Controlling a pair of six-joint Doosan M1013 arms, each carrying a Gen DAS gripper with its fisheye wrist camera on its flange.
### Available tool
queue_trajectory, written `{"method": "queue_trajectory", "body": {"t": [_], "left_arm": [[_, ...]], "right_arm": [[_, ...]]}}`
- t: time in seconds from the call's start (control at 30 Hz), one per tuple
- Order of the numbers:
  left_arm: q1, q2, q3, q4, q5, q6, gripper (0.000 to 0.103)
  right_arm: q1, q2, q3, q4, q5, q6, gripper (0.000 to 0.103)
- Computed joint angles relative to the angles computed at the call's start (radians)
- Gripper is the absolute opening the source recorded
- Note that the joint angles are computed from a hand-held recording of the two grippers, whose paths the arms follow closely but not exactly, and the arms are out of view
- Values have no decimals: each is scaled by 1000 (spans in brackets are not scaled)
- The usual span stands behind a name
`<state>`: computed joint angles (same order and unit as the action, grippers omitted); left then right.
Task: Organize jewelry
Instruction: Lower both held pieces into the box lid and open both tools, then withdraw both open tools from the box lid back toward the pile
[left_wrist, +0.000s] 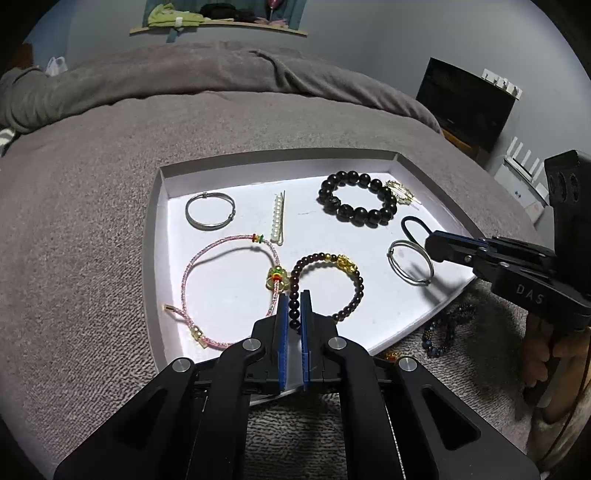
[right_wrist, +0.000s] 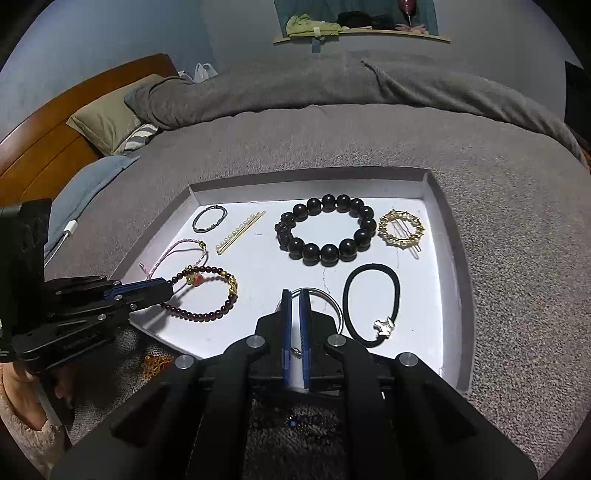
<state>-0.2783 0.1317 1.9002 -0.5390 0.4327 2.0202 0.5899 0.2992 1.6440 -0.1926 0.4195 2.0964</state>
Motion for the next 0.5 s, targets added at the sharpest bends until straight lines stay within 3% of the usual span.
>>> {"method": "queue_trajectory", "body": {"t": [0.23,0.4,0.5], "left_arm": [[-11,-23,20,-14,-60,29,12],[-25,-40,38,74,-131,-41,23],[-33,-45,46,149,-160,-106,29]], "right_arm": [[13,-32,40,-201,-20,206,5],[27,-43,58,-289,-24,295,5],[43,-44,60,-414,-7,397,5]]}}
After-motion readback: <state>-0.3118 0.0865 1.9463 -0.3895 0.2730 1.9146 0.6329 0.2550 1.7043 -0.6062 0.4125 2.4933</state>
